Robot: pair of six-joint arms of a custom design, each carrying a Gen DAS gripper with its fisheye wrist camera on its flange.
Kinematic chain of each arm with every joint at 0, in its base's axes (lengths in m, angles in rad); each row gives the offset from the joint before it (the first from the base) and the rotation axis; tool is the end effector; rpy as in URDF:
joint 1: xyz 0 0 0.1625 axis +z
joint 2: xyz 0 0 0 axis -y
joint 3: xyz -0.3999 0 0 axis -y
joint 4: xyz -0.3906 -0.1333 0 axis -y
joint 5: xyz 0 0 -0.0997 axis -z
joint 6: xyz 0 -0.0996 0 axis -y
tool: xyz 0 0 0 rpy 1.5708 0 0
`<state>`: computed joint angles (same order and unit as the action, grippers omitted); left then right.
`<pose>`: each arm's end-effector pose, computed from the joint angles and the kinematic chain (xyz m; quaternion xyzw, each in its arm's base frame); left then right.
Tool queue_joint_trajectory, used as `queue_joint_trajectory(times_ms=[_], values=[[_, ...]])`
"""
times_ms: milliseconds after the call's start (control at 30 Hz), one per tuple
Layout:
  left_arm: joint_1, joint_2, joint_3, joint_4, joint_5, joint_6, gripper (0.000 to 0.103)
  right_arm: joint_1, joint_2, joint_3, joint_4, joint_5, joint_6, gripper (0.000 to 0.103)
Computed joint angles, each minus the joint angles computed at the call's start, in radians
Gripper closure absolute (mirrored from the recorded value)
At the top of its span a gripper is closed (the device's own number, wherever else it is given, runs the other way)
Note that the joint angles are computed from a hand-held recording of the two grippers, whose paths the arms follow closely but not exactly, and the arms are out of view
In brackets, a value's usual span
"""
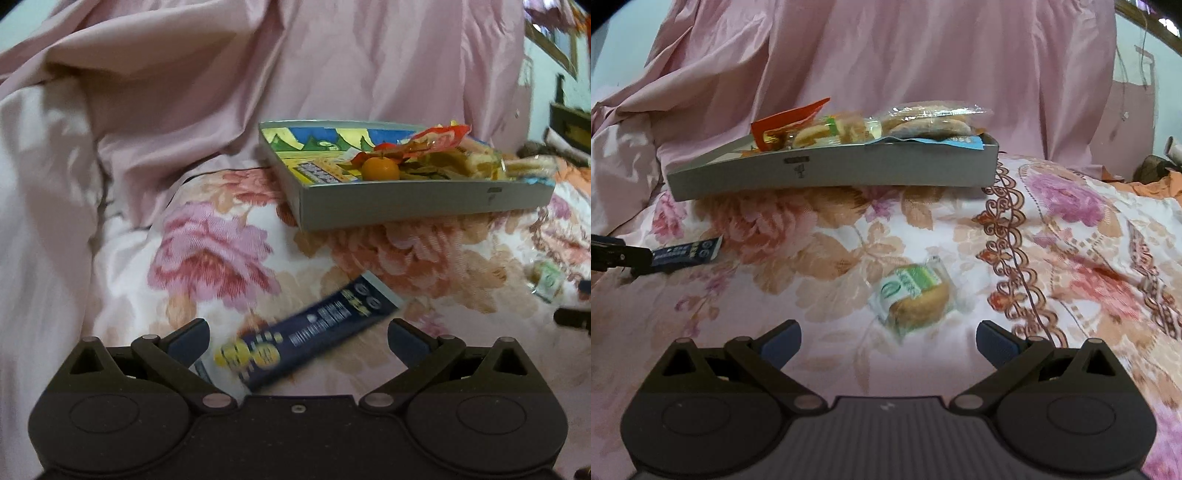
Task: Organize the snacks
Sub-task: 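Move the left tool to the blue stick packet while the right tool approaches the biscuit packet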
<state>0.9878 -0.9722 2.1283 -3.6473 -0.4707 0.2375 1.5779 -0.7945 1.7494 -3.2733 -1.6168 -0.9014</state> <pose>-0.0783 -0.5222 0.1874 0.0917 0.7930 -0.4535 0.3963 0.1333 -0.6457 0.1238 0.4008 -0.8400 0.3199 0.1772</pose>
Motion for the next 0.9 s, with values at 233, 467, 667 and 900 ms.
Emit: queue_joint_trajectory(times_ms=[233, 467, 667, 900], values=[[0.069, -0.069, -0.046, 0.285, -0.125, 0.014, 0.001, -0.003, 0.067, -0.143, 0.132, -0.010, 0.060, 0.000], [0.074, -0.084, -0.048, 0.423, -0.162, -0.068, 0.010, -0.008, 0.080, -0.179, 0.199, 0.045, 0.009, 0.000], [0.051, -0.086, -0.054, 0.494, -0.229, -0.166, 0.031, 0.000, 0.071, -0.161, 0.229, 0.065, -0.064, 0.014], [-0.003, -0.025, -0.083, 0.572, -0.162, -0.333, 0.047, 0.009, 0.057, -0.126, 0.241, 0.086, -0.142, 0.024]])
